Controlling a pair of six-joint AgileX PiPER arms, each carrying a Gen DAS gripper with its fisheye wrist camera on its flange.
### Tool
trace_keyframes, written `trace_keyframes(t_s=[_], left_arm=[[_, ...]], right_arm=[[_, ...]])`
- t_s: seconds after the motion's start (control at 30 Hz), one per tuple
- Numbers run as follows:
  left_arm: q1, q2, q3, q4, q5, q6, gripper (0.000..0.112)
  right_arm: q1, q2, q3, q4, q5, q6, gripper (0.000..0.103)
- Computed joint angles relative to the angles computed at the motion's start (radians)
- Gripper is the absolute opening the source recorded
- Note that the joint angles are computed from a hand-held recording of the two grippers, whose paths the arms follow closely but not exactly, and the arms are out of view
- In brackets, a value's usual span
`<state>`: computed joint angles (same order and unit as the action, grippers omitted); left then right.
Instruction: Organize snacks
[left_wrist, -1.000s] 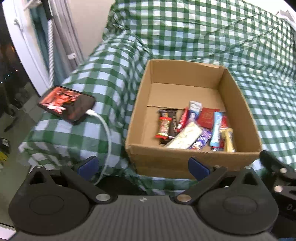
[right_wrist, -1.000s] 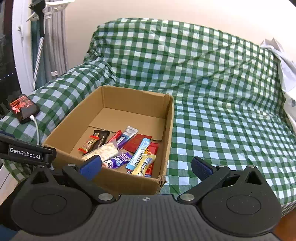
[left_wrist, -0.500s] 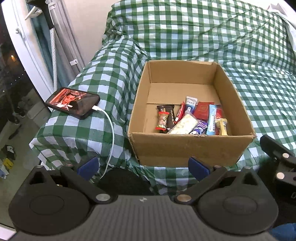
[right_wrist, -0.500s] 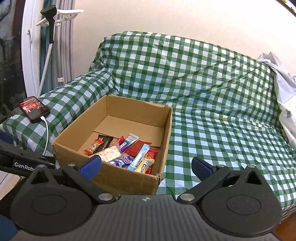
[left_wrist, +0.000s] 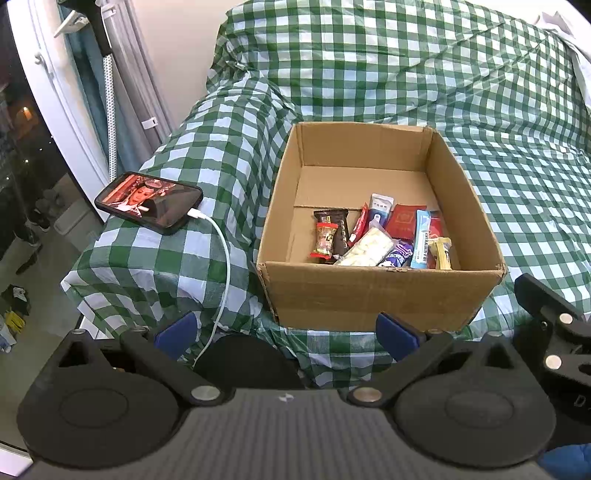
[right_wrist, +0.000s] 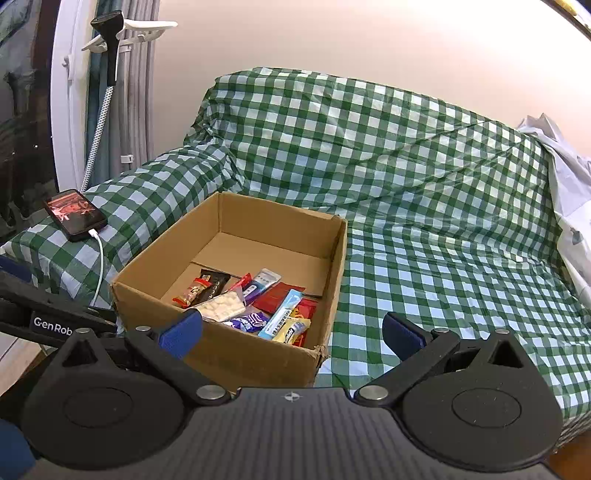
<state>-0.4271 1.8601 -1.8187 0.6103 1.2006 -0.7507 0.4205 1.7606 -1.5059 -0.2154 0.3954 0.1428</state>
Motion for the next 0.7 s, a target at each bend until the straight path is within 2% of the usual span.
trace_keyframes(t_s=[0.7], left_arm=[[-0.010,-0.001,0.002,0.015,0.008,-0.001,0.103]], right_arm=[[-0.011,-0.001,0.000,0.028,-0.003,-0.020,0.103]])
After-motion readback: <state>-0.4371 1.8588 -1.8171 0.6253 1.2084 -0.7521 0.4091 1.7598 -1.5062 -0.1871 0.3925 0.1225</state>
